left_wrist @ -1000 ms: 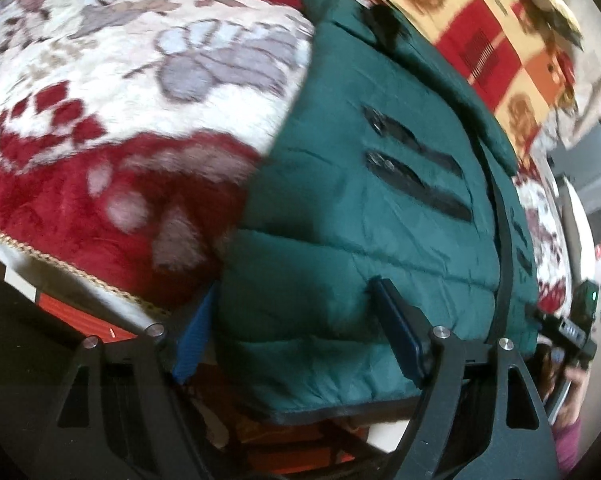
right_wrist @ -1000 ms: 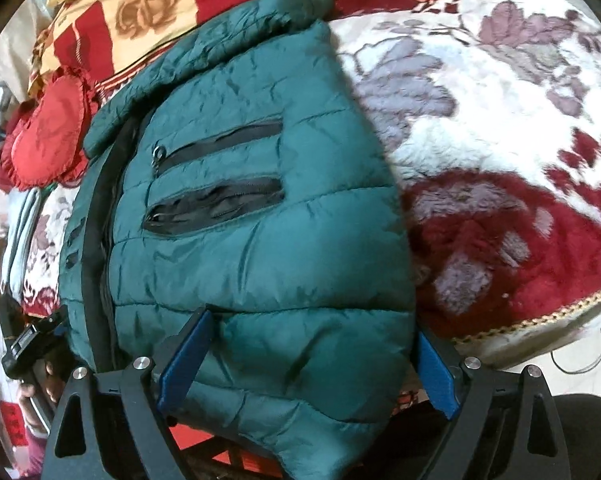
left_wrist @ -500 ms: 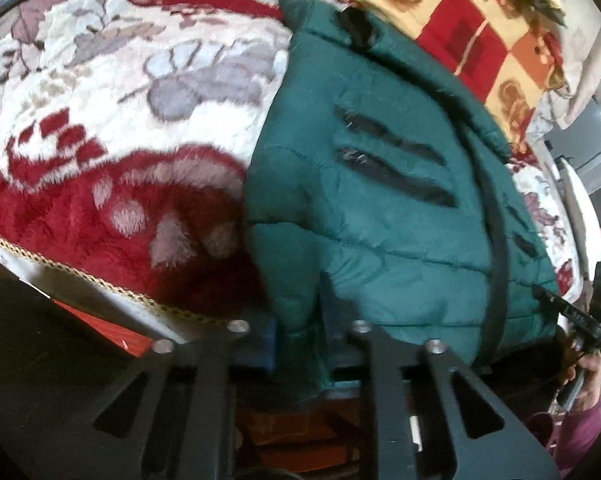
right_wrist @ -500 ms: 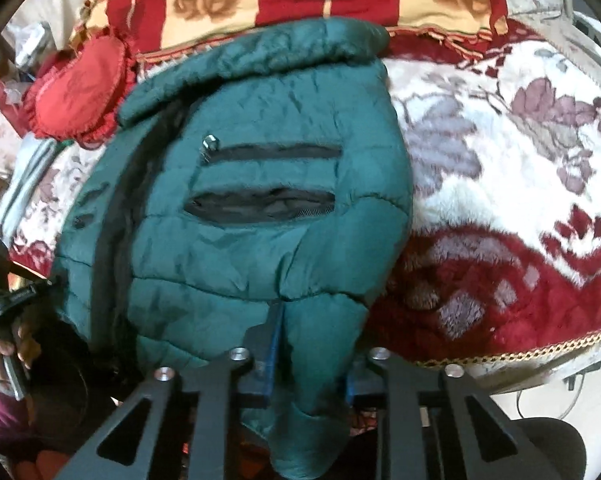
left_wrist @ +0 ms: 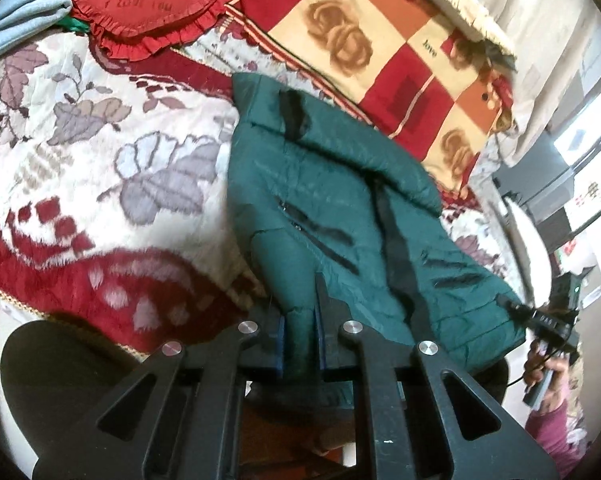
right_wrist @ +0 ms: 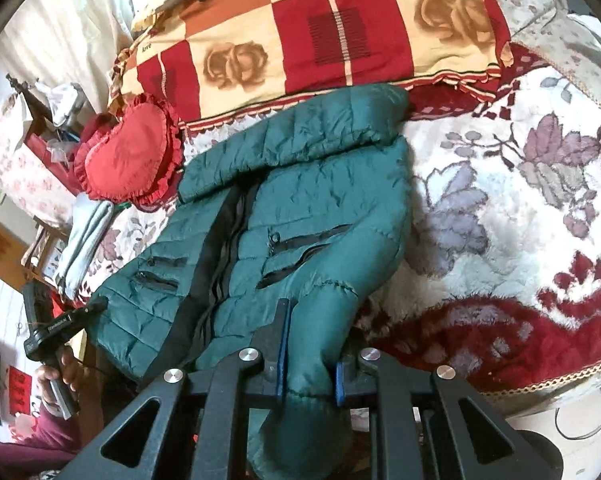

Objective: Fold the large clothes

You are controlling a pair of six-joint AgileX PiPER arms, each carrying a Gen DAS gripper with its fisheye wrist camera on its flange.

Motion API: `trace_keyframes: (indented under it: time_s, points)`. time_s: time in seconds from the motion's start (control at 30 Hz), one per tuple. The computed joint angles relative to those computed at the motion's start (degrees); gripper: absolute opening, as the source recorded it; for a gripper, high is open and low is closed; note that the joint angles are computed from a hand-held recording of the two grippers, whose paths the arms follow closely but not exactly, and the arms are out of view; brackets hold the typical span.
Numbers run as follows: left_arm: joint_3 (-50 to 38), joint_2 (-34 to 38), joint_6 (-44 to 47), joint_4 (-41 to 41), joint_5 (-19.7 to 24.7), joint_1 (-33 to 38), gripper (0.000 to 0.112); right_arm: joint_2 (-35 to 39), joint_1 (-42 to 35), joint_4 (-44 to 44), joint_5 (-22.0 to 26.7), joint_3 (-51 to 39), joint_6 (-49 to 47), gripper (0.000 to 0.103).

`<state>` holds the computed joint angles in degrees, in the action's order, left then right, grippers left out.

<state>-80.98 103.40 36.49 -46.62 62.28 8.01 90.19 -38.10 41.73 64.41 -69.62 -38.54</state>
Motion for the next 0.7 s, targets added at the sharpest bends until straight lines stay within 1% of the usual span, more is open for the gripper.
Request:
trace_keyframes:
  time_s: [0.17,0.3,0.43,0.5,0.6,0.7]
  points:
    - [-3.7,1.2,-2.0,-1.5,1.6,0.0,0.010,1.1,-1.7,3.2,2.7,-2.4,-0.6,0.016]
    - [-6.2,1.9,-3.4,-2.0,1.8,0.2,0.010,2.3,-1.4,3.9,3.2,-4.5,0.9,0.016]
    - [-6.8,2.2,-3.8,-2.1,1.3,0.1,0.010,4.0,-0.7,1.4,4.4,-6.3,3.4,0.016]
    - [-6.6,2.2,-4.1,-1.0,1.1,-0.1,0.010,4.4,-0.1,-1.3,3.7,-5.2,4.0,0.016]
    - [-3.7,1.6,-3.8,1.2,-0.8,-0.8,0.010,6.2,0.4,-4.5,3.7,-2.7,4.6,0.016]
    - [0.0,1.6,-3.4,3.2,-2.8,-1.1,0.010,7.8,1.3,-7.9,1.7,0.2,5.7,0.016]
